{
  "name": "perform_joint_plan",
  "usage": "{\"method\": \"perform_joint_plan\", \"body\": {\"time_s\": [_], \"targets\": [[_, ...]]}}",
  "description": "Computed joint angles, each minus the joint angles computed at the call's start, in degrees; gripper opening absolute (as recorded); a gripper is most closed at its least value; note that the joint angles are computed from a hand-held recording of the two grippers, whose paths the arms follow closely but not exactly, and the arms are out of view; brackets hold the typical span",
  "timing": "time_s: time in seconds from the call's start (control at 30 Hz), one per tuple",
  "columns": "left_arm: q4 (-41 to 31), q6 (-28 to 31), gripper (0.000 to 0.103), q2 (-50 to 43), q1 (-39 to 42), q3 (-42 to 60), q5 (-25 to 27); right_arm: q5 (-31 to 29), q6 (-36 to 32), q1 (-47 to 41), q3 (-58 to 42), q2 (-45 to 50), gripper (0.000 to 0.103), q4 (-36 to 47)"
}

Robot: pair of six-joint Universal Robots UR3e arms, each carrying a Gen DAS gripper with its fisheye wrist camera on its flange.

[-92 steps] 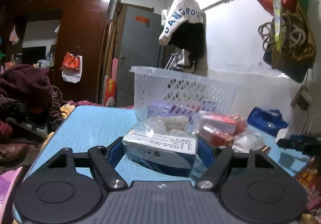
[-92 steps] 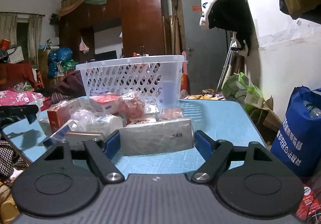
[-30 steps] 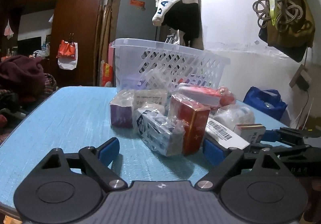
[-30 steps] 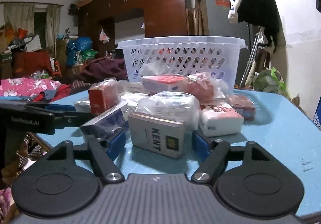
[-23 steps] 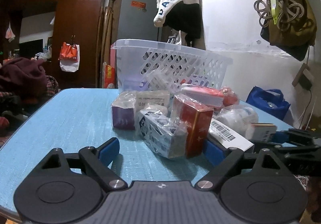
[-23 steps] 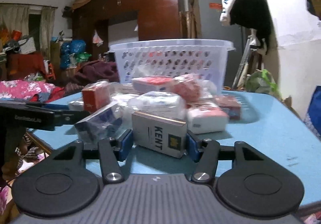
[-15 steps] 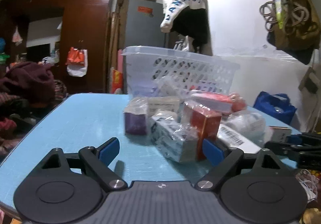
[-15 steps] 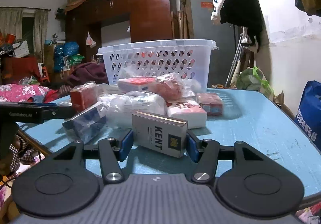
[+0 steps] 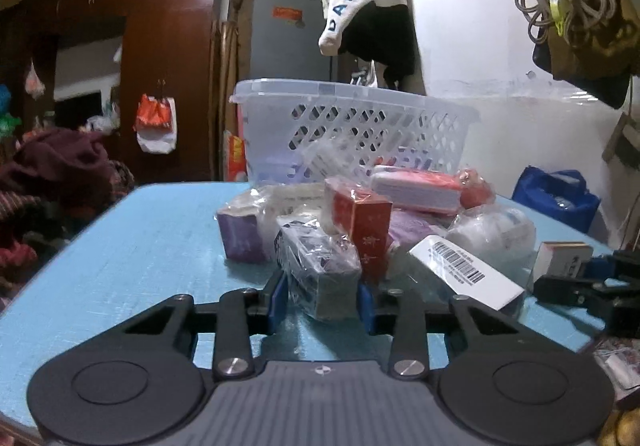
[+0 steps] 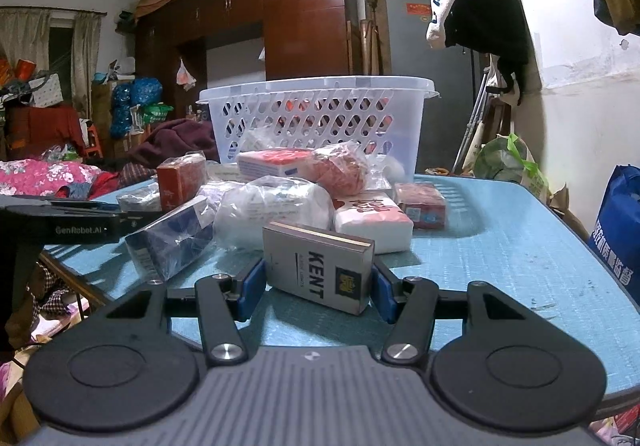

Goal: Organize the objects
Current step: 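Grasp the KENT cigarette pack with the right tool while the left tool grasps a dark wrapped package, then carry both items over the white basket and open both tools to drop them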

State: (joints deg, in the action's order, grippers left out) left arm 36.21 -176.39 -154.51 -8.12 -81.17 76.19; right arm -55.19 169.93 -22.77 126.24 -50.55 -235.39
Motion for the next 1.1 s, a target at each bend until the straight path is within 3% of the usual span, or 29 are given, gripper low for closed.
{"method": "perform_joint_plan", "body": {"time_s": [0.1, 0.53, 1.1], "targets": [[3.4, 0.6, 0.039, -0.8, -0.7, -0.6, 1.6, -0.1, -0.2, -0.1, 0.1, -0.1, 0.059, 0.1], [16.6, -2.1, 0.039, -1.2, 1.7, -5.1, -0.2, -0.1, -0.2, -1.6, 1.3, -0.6, 0.059, -2.8], [18.2, -6.0, 0.039, 1.2, 4.4, -6.4, -4.5, 0.5, 1.9, -1.8, -0.6, -4.1, 0.059, 0.1]]}}
